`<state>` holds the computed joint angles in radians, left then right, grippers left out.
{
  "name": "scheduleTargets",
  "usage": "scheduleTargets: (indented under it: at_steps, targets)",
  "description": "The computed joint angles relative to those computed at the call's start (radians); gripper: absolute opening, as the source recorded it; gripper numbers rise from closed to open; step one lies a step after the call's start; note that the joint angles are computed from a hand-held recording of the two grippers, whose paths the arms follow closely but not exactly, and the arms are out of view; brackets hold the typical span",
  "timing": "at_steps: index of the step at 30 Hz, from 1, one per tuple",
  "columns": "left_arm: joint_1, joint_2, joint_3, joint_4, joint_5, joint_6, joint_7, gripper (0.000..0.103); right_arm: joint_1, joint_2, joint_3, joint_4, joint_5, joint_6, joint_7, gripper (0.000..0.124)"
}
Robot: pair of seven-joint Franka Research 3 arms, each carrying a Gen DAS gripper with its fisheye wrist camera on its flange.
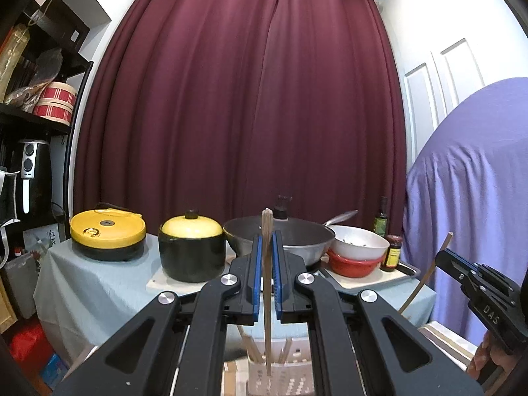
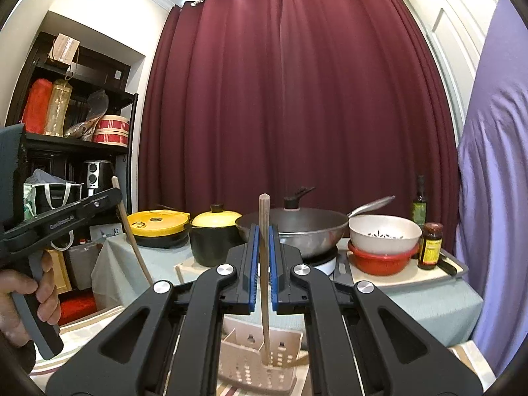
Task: Organize utensils
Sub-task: 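Lift the right gripper's chopstick over the white caddy while the left gripper carries its own, then open the right gripper over the caddy while the left gripper releases its chopstick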
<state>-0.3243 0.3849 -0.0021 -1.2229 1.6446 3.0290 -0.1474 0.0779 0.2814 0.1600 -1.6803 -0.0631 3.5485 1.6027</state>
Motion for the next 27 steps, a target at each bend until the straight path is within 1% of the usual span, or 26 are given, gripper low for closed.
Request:
scheduleTargets:
  at_steps: [2,5,8,10,14,18,20,23,25,27]
  targets:
    - [0.005,0.038,-0.003,0.046,-0.035,0.000,0.034,0.007,-0.006,0.026,0.005,0.039,-0.008,-0.009,0.003,0.006]
    - [-0.008,0.098,0.018,0.121,-0.092,-0.001,0.080,0.007,-0.009,0.070,0.011,0.101,-0.006,-0.022,-0.004,0.006]
    - [-0.004,0.157,0.014,0.184,-0.212,0.000,0.194,0.007,-0.015,0.111,0.021,0.154,-0.001,-0.033,-0.021,0.006]
    - [-0.005,0.184,0.018,0.210,-0.266,0.001,0.244,0.007,-0.020,0.140,0.029,0.189,0.005,-0.047,-0.032,0.006]
    - [-0.013,0.219,0.029,0.228,-0.358,0.006,0.326,0.007,-0.032,0.186,0.050,0.234,0.026,-0.076,-0.053,0.006]
    - [-0.027,0.240,0.051,0.227,-0.427,0.014,0.384,0.007,-0.024,0.218,0.054,0.259,0.062,-0.102,-0.088,0.006]
    - [-0.032,0.246,0.059,0.216,-0.465,0.021,0.408,0.007,-0.014,0.232,0.048,0.269,0.085,-0.114,-0.110,0.006]
    - [-0.038,0.255,0.069,0.206,-0.523,0.028,0.454,0.007,0.016,0.245,0.020,0.279,0.130,-0.136,-0.149,0.006]
    - [-0.052,0.259,0.091,0.197,-0.546,0.034,0.466,0.007,0.047,0.250,-0.013,0.282,0.168,-0.145,-0.177,0.006]
    - [-0.061,0.263,0.102,0.190,-0.579,0.036,0.492,0.007,0.058,0.255,-0.023,0.282,0.198,-0.156,-0.198,0.006]
